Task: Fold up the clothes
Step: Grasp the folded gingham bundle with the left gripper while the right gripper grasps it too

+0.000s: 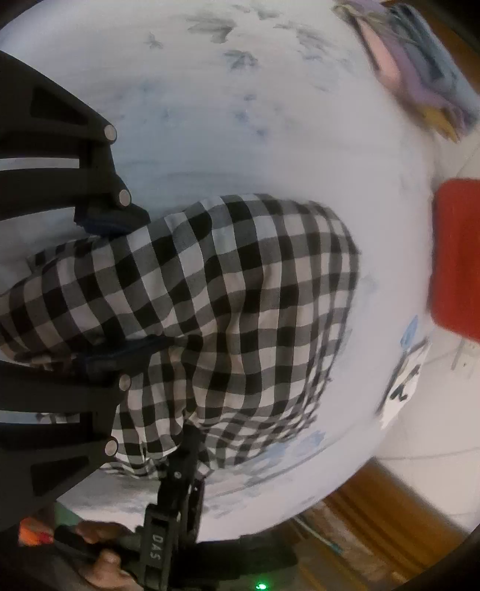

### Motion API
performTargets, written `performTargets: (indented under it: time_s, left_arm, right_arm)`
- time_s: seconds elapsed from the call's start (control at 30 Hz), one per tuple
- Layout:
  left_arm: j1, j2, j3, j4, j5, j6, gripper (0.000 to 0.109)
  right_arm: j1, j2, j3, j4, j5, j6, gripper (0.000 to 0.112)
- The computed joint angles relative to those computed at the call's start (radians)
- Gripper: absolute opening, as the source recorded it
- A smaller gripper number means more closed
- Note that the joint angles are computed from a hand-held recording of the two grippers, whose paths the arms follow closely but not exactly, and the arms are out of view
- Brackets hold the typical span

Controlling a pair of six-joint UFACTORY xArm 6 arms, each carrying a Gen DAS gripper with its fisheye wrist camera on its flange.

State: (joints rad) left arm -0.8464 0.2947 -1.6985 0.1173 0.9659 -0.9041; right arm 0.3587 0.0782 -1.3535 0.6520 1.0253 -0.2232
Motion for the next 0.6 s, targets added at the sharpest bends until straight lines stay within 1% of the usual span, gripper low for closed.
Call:
performTargets:
  time_s: [0.1,0.13,0.17,0.23,0.27,0.33,0.37,0.43,0.53,0.6]
  left_arm:
    - [0.015,0.008,0.008,-0.04,-0.008,-0.001,0.052]
    - [0.018,0.007,0.014,-0.046,-0.011,-0.002,0.058]
    - [0.02,0.009,0.015,-0.047,-0.014,-0.002,0.062]
    - [0.017,0.029,-0.01,-0.036,-0.004,0.001,0.063]
    - [0.015,0.04,-0.026,-0.028,0.005,0.001,0.063]
    - [0.01,0.055,-0.047,-0.012,0.02,0.003,0.062]
    - [0.008,0.062,-0.058,-0.005,0.026,0.004,0.058]
    - [0.003,0.073,-0.077,0.003,0.041,0.008,0.052]
    - [-0.001,0.084,-0.094,0.013,0.053,0.003,0.049]
    - [-0.007,0.09,-0.109,0.028,0.063,-0.001,0.046]
  right_arm:
    - [-0.023,0.009,0.0,0.046,0.025,-0.029,0.04]
    - [-0.027,0.02,-0.012,0.052,0.035,-0.031,0.04]
    - [-0.024,0.026,-0.023,0.04,0.039,-0.031,0.04]
    - [-0.018,0.035,-0.041,0.016,0.045,-0.03,0.041]
    - [-0.018,0.041,-0.049,0.014,0.047,-0.03,0.044]
    - [-0.02,0.051,-0.058,0.026,0.048,-0.035,0.044]
    - [-0.018,0.055,-0.062,0.026,0.044,-0.036,0.044]
    - [-0.01,0.057,-0.067,0.003,0.04,-0.027,0.044]
    - [0.005,0.051,-0.065,-0.033,0.028,-0.002,0.042]
    - [0.008,0.043,-0.055,-0.041,0.017,0.002,0.039]
